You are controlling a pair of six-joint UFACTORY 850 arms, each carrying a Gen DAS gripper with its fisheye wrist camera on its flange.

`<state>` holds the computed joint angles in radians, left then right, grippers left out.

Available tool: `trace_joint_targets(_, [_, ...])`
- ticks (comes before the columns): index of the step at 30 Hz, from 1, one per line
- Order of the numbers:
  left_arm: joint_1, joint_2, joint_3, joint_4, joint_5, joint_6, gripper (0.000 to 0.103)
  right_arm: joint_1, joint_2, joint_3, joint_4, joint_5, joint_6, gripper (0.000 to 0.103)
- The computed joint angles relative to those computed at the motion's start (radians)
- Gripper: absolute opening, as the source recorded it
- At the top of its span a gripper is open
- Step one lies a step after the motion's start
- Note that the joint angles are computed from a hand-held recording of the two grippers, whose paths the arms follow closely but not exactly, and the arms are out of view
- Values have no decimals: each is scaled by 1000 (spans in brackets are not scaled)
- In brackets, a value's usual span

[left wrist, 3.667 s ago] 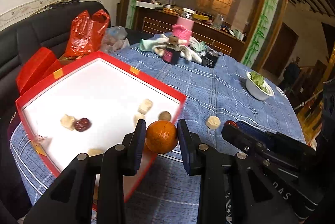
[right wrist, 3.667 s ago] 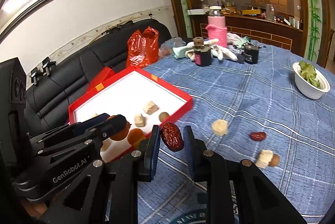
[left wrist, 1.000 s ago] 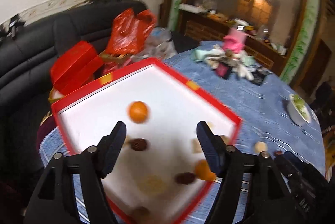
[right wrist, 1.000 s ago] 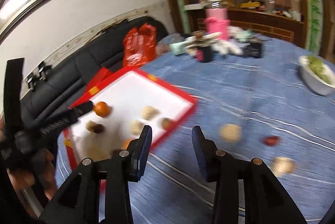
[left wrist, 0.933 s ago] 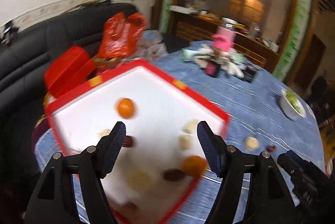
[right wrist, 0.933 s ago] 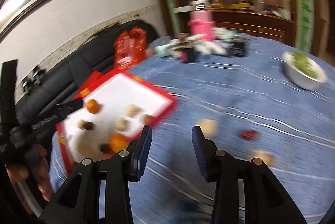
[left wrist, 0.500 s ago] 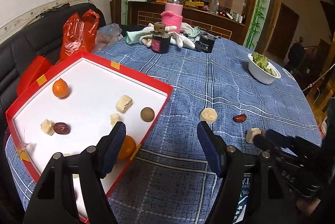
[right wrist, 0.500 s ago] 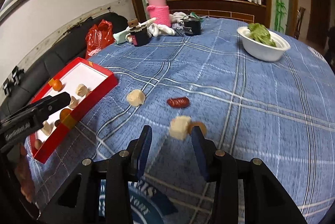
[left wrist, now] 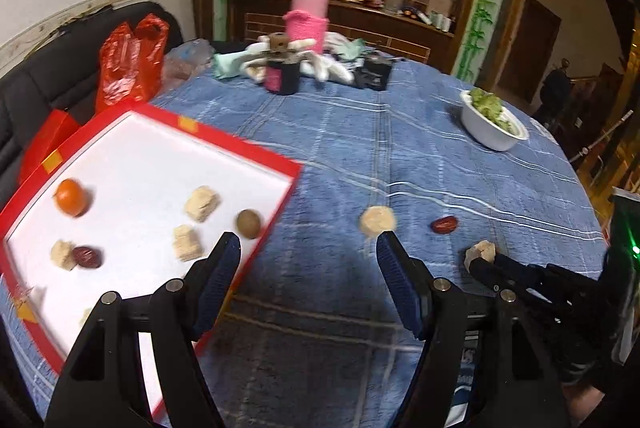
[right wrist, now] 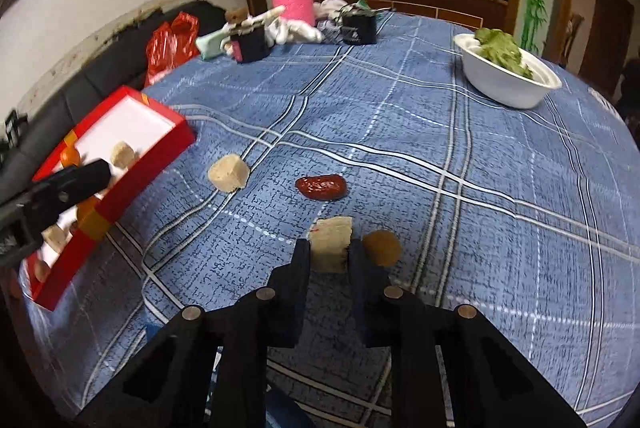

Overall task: Organize fruits
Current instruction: 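Grasp a rough beige pastry ball with the left tool while the right tool grasps a beige pastry cube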

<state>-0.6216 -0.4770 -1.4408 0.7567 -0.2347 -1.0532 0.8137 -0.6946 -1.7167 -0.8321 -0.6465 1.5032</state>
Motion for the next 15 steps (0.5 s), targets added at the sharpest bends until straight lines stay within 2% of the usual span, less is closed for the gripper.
trace_joint_targets(4, [-10, -65, -82, -261, 0, 290, 70, 10, 64, 95, -146, 36, 192, 19])
trace_joint_targets(7, [-23, -120, -149, -257, -46, 304, 70, 12, 96, 148, -237, 55, 317, 19])
trace_joint_targets(11, [-23, -197, -243, -363, -105, 392, 70, 9, 118, 182, -312, 80, 400, 19])
trace_joint_targets(12, [-21, -210, -260, -404, -120, 427, 67, 9, 120, 186, -322, 85, 408, 19])
trace_joint_targets(14, [-22, -236, -289, -428, -142, 453, 54, 8, 124, 192, -337, 97, 423, 19])
trace_joint_targets(15, [-26, -249, -305, -417, -163, 449, 41, 7, 126, 195, -342, 103, 427, 19])
